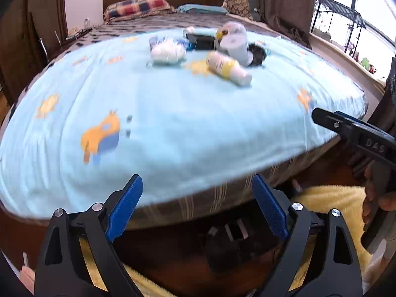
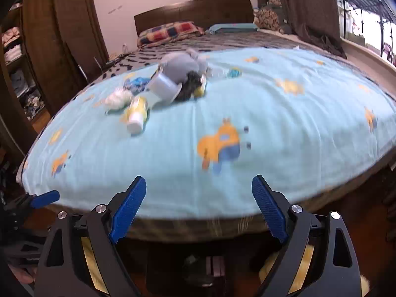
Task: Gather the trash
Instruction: 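Grasp the clear blue spiky toy with the right tool while the left tool returns to the bed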
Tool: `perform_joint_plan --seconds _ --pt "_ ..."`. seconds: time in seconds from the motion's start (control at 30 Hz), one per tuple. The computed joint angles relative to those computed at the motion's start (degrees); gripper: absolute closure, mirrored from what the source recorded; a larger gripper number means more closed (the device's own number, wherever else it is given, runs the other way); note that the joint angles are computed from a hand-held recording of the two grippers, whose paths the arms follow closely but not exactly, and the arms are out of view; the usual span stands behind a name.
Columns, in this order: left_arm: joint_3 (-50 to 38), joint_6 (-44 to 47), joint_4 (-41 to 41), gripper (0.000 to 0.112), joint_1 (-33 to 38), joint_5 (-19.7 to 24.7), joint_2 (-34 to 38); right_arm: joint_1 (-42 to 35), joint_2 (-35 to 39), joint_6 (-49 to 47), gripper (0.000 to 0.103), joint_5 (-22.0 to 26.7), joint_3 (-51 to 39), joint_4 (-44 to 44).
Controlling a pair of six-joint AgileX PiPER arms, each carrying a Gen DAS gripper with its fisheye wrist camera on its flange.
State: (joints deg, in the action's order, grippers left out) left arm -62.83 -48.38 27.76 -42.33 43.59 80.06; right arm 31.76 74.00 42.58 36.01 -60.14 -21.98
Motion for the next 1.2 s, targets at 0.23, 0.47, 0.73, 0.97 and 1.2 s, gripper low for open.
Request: perform_joint_plan --seconds 0.23,0.47,0.73,0.97,1.2 --pt "-10.67 3.98 -1.60 0.028 1.49 -1.58 8.25 -7.29 6.60 -7.28 0.024 -1.86 -6.95 4.00" --pt "-21.79 8.51 -5.74 0.036 3.76 -1.12 16.76 -12.72 17.30 -12.99 0.047 1.62 -18.41 6.52" --pt "-35.09 13.15 -10.80 0.053 6.67 3.60 27.57 -18.51 30.11 -24.55 0.051 6.91 -34.50 16.48" --pt "-43.67 16.20 -13.21 0.062 8.71 6.37 33.23 -19.68 40.81 -26.86 0.051 13.19 -50.35 17.67" --pt "-52.24 18.54 -15.68 0.062 10.25 9.84 38.17 -20.49 46.67 -29.28 0.071 18.40 -60.41 19.03"
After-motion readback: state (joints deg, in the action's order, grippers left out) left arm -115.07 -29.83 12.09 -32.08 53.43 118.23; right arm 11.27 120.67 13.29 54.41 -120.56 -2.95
